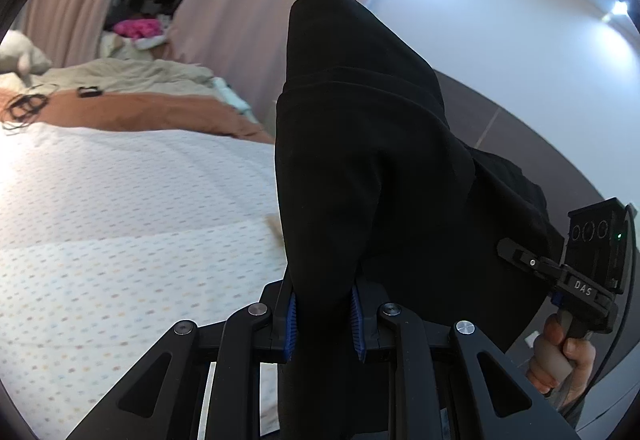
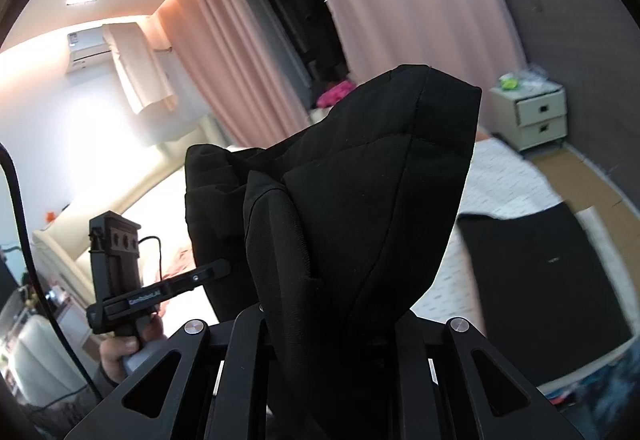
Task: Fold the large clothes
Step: 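Carry the folded shirt with both grippers toward the clothes stack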
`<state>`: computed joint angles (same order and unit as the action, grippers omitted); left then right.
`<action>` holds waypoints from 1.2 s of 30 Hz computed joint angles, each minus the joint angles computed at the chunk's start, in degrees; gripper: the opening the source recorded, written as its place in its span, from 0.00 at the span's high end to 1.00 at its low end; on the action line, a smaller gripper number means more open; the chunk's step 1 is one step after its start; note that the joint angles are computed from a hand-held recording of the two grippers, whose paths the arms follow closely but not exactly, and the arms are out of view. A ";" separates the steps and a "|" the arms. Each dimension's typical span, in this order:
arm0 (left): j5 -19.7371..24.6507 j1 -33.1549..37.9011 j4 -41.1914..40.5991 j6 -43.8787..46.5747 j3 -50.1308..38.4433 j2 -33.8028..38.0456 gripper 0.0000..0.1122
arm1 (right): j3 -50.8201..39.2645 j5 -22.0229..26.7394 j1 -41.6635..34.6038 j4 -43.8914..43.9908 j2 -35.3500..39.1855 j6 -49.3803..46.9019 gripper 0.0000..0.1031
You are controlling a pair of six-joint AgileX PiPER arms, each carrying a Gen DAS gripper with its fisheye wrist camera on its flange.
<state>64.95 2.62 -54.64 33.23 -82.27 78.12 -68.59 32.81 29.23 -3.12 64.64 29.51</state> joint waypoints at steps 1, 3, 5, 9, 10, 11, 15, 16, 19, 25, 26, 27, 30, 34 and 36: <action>-0.72 -1.93 0.78 -1.41 -1.21 0.29 0.80 | -0.29 0.81 -1.41 1.09 -0.78 -1.48 0.85; -2.04 -5.89 2.60 -4.32 -4.02 1.28 0.80 | -0.86 2.88 -4.89 3.44 -2.91 -4.87 0.85; -3.54 -10.54 5.10 -7.84 -7.15 2.31 0.80 | -1.30 4.85 -7.82 4.89 -4.89 -7.30 0.85; -4.88 -15.50 7.23 -11.01 -12.43 5.62 0.80 | -3.50 8.59 -16.83 11.85 -6.60 -15.61 0.85; -5.04 -16.79 7.88 -12.11 -14.03 6.58 0.80 | -4.02 9.55 -19.00 13.41 -7.01 -17.57 0.85; -5.36 -18.39 8.89 -13.43 -15.55 7.37 0.80 | -4.87 10.64 -21.83 15.30 -7.18 -20.05 0.85; -6.34 -22.96 11.84 -17.09 -19.85 10.03 0.80 | -5.60 12.94 -29.76 21.34 -8.33 -27.33 0.85; -6.30 -23.96 12.43 -18.08 -21.22 11.06 0.80 | -5.86 13.00 -30.40 21.60 -8.11 -27.70 0.85; -6.14 -26.90 14.62 -21.39 -25.48 14.12 0.80 | -6.39 14.50 -35.83 26.14 -7.71 -32.53 0.85; -4.27 -29.69 15.88 -23.72 -30.12 18.89 0.80 | -5.06 16.72 -46.17 35.77 -5.64 -41.63 0.85; -4.05 -29.86 15.76 -23.65 -30.15 19.24 0.80 | -4.54 16.87 -47.65 37.18 -5.02 -42.92 0.85; -3.23 -29.68 15.62 -23.62 -32.48 21.45 0.80 | -4.57 17.63 -49.54 38.95 -4.37 -44.64 0.85; -3.88 -31.00 16.55 -24.01 -32.41 22.76 0.80 | -3.71 18.19 -53.11 42.75 -2.25 -48.89 0.85; -2.19 -31.21 17.28 -26.60 -37.65 28.27 0.80 | -3.53 16.92 -53.90 44.52 1.70 -51.05 0.85; 0.28 -31.41 18.33 -27.89 -43.34 32.53 0.80 | -4.18 15.44 -53.14 43.76 4.67 -51.19 0.85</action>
<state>65.22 -28.79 -36.31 5.33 -125.60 110.64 -72.77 48.25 -23.91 40.64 69.31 -21.68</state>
